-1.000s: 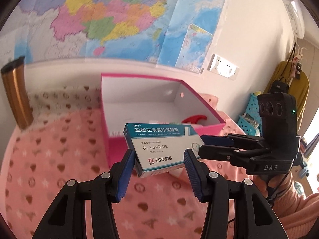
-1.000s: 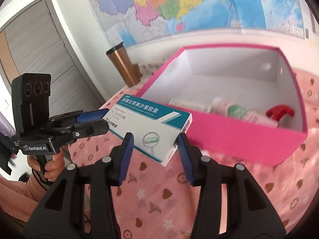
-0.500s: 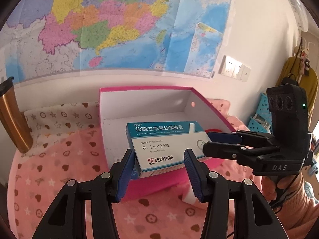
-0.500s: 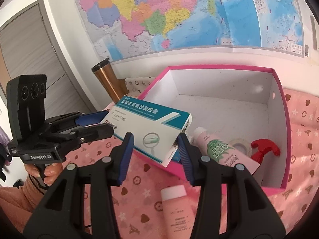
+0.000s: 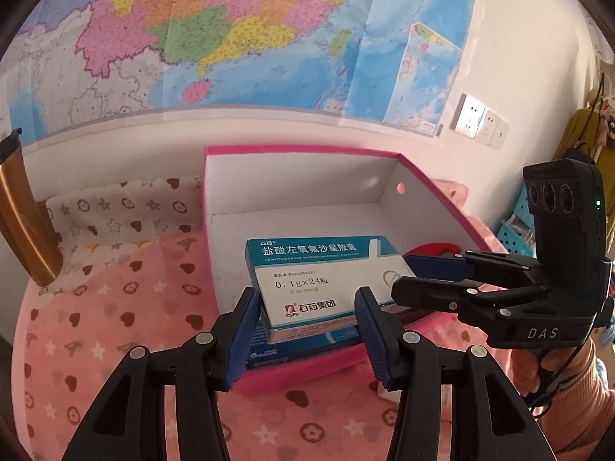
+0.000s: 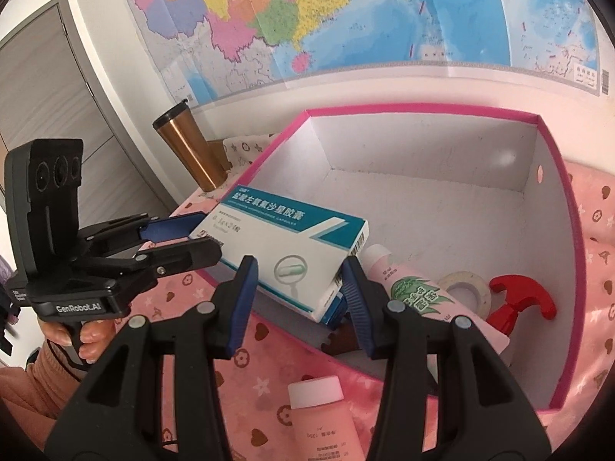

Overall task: Organize rigid objects
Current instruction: 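Lower the capsule box into the magenta box and open the right gripper, then move the right gripper toward the pink bottle on the bedspread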

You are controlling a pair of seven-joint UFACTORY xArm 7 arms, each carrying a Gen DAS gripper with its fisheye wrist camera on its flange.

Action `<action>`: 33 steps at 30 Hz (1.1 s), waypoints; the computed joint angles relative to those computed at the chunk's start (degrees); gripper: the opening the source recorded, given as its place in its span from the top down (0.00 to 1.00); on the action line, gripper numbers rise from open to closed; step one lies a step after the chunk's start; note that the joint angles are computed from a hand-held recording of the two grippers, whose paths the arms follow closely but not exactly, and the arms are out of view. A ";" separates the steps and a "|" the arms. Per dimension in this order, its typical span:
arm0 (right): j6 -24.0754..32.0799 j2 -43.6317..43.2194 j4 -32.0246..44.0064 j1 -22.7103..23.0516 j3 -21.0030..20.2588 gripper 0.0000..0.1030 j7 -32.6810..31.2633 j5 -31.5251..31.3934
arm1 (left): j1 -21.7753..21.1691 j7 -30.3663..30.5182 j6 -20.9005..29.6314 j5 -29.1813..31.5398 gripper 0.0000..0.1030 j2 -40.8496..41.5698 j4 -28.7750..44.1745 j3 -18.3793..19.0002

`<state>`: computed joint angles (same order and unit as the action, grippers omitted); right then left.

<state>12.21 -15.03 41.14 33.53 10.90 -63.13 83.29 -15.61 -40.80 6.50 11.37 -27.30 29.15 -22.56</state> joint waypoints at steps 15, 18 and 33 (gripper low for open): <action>0.90 5.16 2.93 -0.84 0.46 0.53 3.56 -2.95 | 3.69 -4.46 1.55 3.18 0.50 -0.47 0.19 -2.73; 0.94 4.87 2.90 -0.96 0.48 0.53 3.45 -2.49 | 3.58 -5.28 1.24 3.58 0.50 -1.61 -0.28 -2.99; 3.64 -16.81 -12.53 -2.21 1.84 0.49 -5.49 9.50 | -3.16 -3.72 -5.27 0.84 0.48 -8.49 -5.45 -3.77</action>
